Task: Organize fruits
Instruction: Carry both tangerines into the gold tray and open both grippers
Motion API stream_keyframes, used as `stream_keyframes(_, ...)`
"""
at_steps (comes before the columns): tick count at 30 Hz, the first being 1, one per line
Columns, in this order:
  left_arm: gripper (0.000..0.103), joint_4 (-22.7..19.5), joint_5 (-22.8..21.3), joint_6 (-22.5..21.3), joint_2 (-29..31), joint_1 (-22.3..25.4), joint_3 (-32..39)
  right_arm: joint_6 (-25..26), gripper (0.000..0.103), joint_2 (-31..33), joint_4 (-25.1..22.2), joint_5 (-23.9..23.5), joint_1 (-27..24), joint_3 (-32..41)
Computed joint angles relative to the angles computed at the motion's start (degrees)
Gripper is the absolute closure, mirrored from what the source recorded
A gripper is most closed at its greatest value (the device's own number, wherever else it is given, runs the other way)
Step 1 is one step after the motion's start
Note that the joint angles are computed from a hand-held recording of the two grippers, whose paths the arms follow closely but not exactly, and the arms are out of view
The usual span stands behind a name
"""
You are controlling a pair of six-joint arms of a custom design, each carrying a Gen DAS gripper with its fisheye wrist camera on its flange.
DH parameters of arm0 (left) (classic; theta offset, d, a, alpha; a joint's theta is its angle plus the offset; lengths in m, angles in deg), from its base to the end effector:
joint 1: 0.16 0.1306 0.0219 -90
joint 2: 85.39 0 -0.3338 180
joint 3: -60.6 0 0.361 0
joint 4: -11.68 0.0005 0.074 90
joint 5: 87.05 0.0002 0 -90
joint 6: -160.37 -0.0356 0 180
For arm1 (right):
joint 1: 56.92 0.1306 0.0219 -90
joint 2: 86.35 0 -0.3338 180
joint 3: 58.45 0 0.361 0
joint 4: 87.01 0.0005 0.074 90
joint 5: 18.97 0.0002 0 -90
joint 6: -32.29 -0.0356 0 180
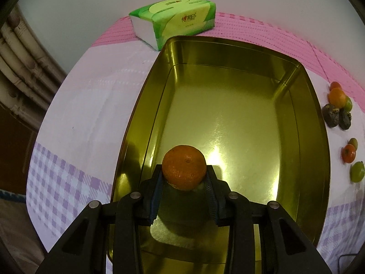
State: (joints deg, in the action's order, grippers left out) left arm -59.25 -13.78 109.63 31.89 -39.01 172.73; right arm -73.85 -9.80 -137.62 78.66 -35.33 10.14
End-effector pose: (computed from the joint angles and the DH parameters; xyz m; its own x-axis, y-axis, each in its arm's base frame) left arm 0.4424 -0.3438 0.2899 -0.9313 -0.0280 -0.3631 -0.0550 0.9964 0.0641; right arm 0.3354 0.1271 0.3119 -0.8456 -0.0383 -0.5324 -0.0679 0.9970 0.0361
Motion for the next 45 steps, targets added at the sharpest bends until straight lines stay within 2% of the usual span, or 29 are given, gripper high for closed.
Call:
stream_keyframes(3, 0.065, 0.04, -0.26, -0.56, -0.15, -0.09, 0.04, -0.10, 0.069, 1.97, 0.11, -0.59, 1.66, 2.61)
stream_keyframes(6, 0.065, -0.55, 0.03, 0.49, -0.72, -0.19, -0.11, -0.77, 0.069, 5.58, 0.87, -3.14, 3.80, 6.86)
stream_keyframes(9, 0.064, 1.53, 0.32, 1.10, -3.65, -0.26, -2.30, -0.67, 0.069, 9.41, 2.41, -4.96, 6.27, 11.14)
stream_keyframes(12, 0.049, 3.85, -1.81, 2.18, -7.79, -0.58, -5.30, 0.77, 0.069, 14.33, 3.86, -5.69, 9.04, 16.45)
stream_keyframes(15, 0.046, 4.65, -4.62, 3.87, -11.27, -0.76, -7.60, 2.59, 0.069, 20.36, 4.16, -6.55, 11.70, 22.89)
stream_keyframes(17, 0.046, 3.59, -7.22, 5.22, -12.49, -1.01, -8.20, 3.14, 0.069, 23.70, 3.77, -6.80, 13.01, 26.35)
stream_keyframes(24, 0.046, 3.01, -7.68, 7.88, -15.98, -0.17, -13.07, 5.34, 0.069, 34.69, -0.03, -5.58, 16.15, 37.41)
stream_keyframes(29, 0.046, 3.46, -6.48, 8.38, -16.67, 0.25, -14.36, 6.18, 0.069, 37.76, -2.24, -4.38, 16.55, 39.88)
stream_keyframes(38, 0.046, 4.77, -4.91, 8.19, -17.13, 0.56, -15.25, 8.68, 0.069, 39.59, -3.16, -0.68, 17.28, 41.60)
stream_keyframes(45, 0.045, 5.21, -4.34, 7.69, -16.84, 0.48, -15.33, 8.47, 0.067, 40.59, -3.40, -0.47, 17.68, 42.47)
